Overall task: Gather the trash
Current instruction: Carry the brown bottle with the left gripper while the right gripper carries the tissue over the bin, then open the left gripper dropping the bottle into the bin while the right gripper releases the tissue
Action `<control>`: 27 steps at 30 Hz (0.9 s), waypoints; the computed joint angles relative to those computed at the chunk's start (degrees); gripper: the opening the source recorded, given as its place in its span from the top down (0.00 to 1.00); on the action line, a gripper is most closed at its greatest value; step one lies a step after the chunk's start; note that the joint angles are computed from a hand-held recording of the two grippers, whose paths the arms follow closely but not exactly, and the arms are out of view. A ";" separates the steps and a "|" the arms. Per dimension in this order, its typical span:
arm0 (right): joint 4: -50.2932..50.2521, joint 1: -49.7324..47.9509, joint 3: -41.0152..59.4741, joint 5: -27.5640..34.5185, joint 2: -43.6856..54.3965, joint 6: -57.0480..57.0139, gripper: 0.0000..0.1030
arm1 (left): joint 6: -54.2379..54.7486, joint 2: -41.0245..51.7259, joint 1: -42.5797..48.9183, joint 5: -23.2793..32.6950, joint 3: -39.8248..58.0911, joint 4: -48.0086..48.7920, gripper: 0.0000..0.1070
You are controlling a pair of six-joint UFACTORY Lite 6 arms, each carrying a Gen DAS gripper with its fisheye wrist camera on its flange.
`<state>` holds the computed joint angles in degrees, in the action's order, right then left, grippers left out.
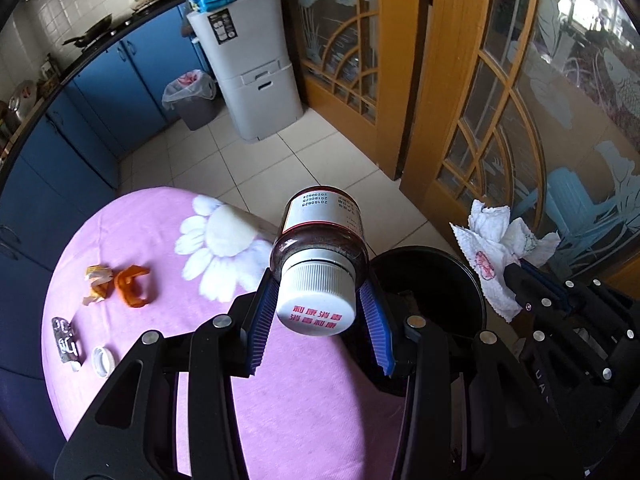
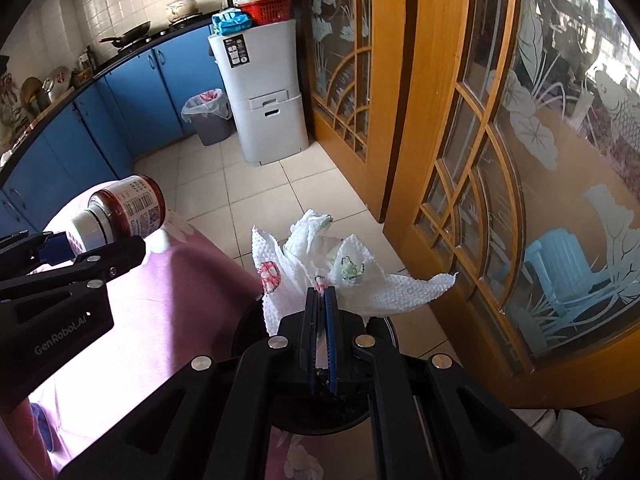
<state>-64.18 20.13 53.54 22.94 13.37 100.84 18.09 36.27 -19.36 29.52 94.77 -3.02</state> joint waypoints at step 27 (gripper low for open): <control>0.82 -6.52 0.84 -10.16 6.41 -1.32 0.95 | -4.42 6.39 -1.19 -0.36 5.91 3.71 0.15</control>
